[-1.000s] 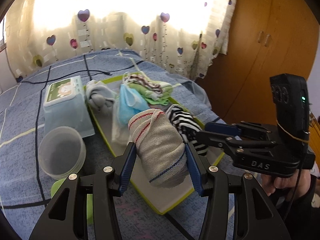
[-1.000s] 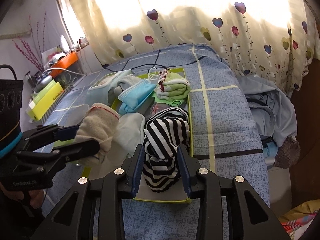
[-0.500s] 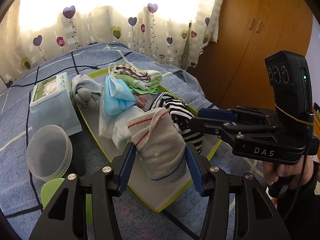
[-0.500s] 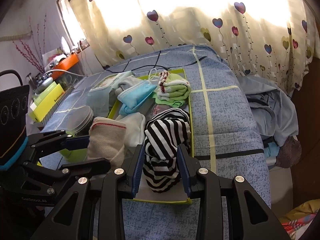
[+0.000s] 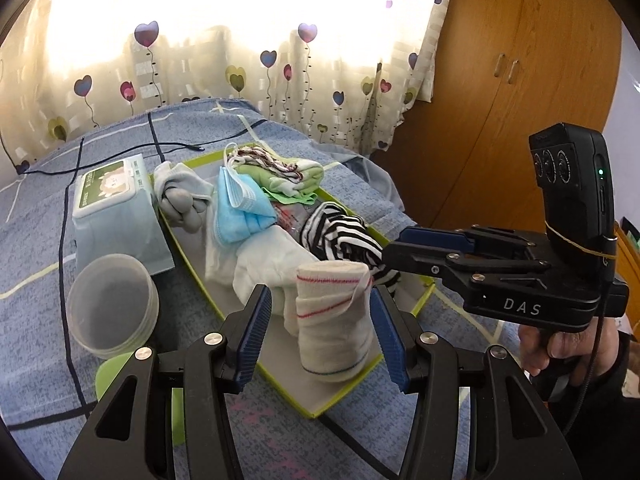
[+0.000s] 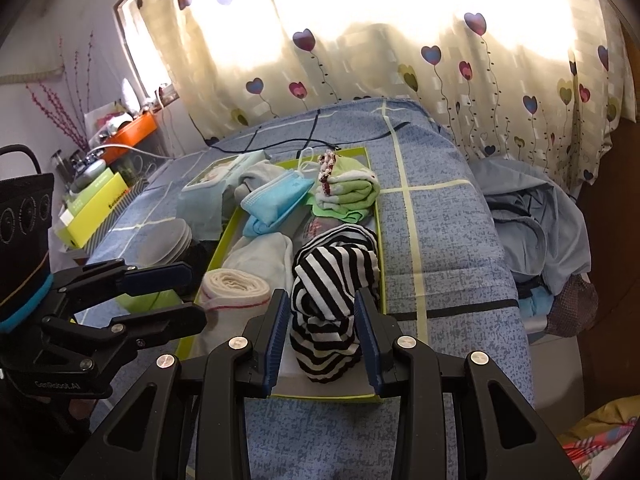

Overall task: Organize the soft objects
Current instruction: 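Lower the white sock into the tray with left tool while right tool lowers the striped sock, then open both tools to release the socks and withdraw from the tray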

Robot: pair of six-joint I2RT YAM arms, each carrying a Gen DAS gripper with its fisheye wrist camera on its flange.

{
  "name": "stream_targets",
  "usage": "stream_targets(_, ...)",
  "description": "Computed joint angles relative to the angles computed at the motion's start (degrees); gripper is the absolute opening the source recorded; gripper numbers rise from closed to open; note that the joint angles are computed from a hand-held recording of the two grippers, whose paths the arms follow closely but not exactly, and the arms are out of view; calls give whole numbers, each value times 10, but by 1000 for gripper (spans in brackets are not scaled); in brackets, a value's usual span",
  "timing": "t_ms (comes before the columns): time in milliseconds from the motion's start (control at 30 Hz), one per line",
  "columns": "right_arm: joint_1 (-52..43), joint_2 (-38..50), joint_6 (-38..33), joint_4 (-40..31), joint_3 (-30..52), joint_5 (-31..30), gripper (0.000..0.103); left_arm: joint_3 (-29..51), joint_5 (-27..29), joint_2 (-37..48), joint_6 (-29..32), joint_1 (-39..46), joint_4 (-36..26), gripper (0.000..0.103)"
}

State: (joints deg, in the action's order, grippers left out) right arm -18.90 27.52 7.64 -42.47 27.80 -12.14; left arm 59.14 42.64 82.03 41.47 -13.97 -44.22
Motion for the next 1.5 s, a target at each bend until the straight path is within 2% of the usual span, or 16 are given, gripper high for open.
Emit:
stream_targets(133, 30, -12, 16, -13, 7, 25, 33, 1, 3, -3, 6, 3, -15, 52)
stream_targets(300, 95, -19, 51, -14, 16, 73, 33, 4, 1, -1, -20, 20, -7, 52)
stream_targets(533, 185, 52, 77, 29, 20, 154, 33, 10, 7, 2, -24, 43, -9, 52)
stream_targets(800, 160, 20, 81, -24, 13, 163, 33, 7, 13, -1, -15, 44, -18, 52)
stream_targets(933, 183, 5, 98, -45, 15, 181, 33, 1, 17, -8, -5, 46, -28, 52)
stream_targets(1067, 243, -2, 132, -62, 24, 224, 33, -9, 17, -22, 1, 57, -31, 52)
stream_targets(1100, 260, 0, 141, -65, 27, 235, 34, -10, 16, -24, 1, 60, -31, 52)
stream_targets(1167, 320, 5, 175, -75, 33, 277, 46, -17, 13, -33, 1, 68, -27, 52)
stream_targets(1200, 341, 8, 187, -79, 36, 292, 49, -19, 12, -37, 2, 73, -27, 52)
stream_targets(1300, 410, 19, 234, -95, 47, 343, 52, -24, 16, -45, 11, 91, -32, 52)
stream_targets(1367, 450, 31, 267, -105, 55, 376, 58, -28, 17, -51, 16, 103, -32, 52)
stream_targets(1500, 520, 54, 327, -124, 66, 421, 60, -32, 19, -57, 25, 125, -33, 52)
